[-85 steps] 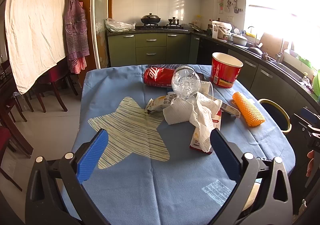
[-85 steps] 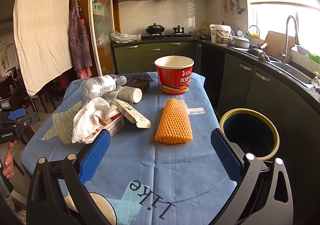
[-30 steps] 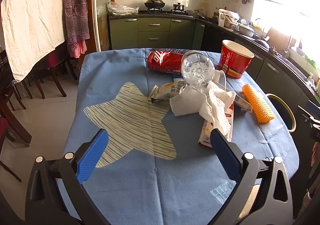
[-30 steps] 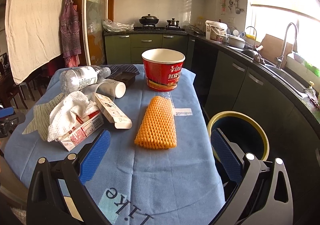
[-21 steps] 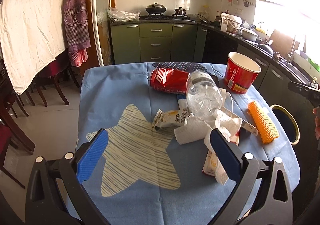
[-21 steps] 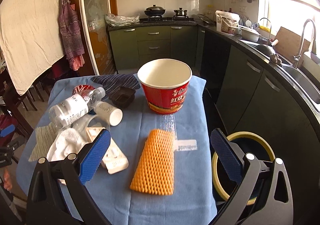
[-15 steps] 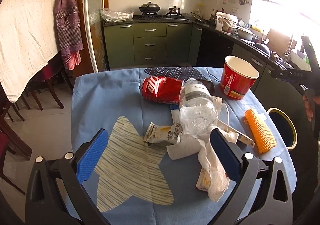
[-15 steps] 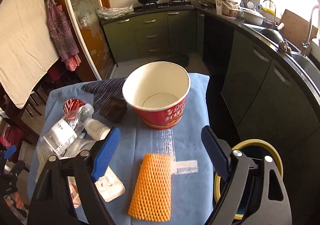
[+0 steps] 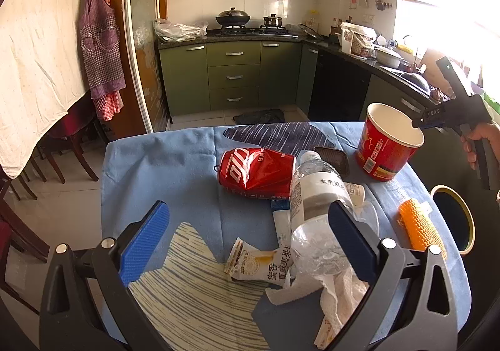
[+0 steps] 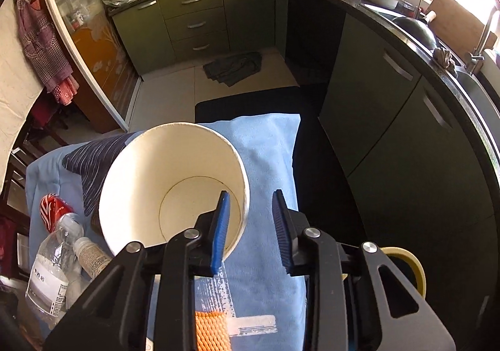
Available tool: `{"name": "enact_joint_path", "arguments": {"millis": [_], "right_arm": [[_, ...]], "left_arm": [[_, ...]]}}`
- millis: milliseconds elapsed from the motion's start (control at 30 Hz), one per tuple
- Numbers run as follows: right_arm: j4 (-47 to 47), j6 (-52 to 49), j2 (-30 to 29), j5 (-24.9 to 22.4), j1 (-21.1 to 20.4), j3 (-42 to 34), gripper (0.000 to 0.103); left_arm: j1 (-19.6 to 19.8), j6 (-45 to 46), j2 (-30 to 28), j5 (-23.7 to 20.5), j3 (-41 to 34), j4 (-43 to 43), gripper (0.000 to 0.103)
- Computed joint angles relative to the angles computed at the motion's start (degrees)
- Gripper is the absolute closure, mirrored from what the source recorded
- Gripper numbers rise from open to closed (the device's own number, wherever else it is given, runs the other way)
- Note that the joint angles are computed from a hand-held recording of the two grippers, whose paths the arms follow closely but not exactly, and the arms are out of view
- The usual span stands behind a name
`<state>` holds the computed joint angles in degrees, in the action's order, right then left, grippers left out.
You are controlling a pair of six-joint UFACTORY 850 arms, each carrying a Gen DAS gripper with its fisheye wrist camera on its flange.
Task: Collect trash
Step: 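Reach the right tool to the red paper bucket and grasp its rim, then carry the red bucket over the yellow-rimmed bin and open the right tool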
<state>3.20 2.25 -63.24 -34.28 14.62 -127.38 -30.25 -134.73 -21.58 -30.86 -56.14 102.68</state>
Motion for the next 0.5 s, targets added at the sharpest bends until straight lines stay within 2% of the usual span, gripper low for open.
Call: {"name": "enact_joint_path", "arguments": {"millis": [167,300,333,367,500], "right_arm": [[2.7,-0.7,-5.9,-6.5,-0.5,-9.2,0.079],[1.1,0.5,-8.8,-8.9,-0.1,-13.6,0.079],[1.0,0.6,-9.2,-9.2,0.0,-14.0,0.084],[0.6,0.9,-9.7,-9.6,0.1,-14.9,0.096],[-1.9,2.0,-8.2,-6.9,0.7,-11.8,0.096]], "left_arm": [[1.5,-0.7,-1.9,2.6,-1.7,1.9,0.006],[1.5,1.2,-3.1,2.2,-2.6,1.5,0.006],[1.7,0.3,-3.2,2.3,-2.7,2.5,0.006],[1.8,-1.1,-3.3,2.3,-2.6,3.7,0.006],[2.1,-5.7,-3.3,1.9,-1.9,7.3,0.006]]}}
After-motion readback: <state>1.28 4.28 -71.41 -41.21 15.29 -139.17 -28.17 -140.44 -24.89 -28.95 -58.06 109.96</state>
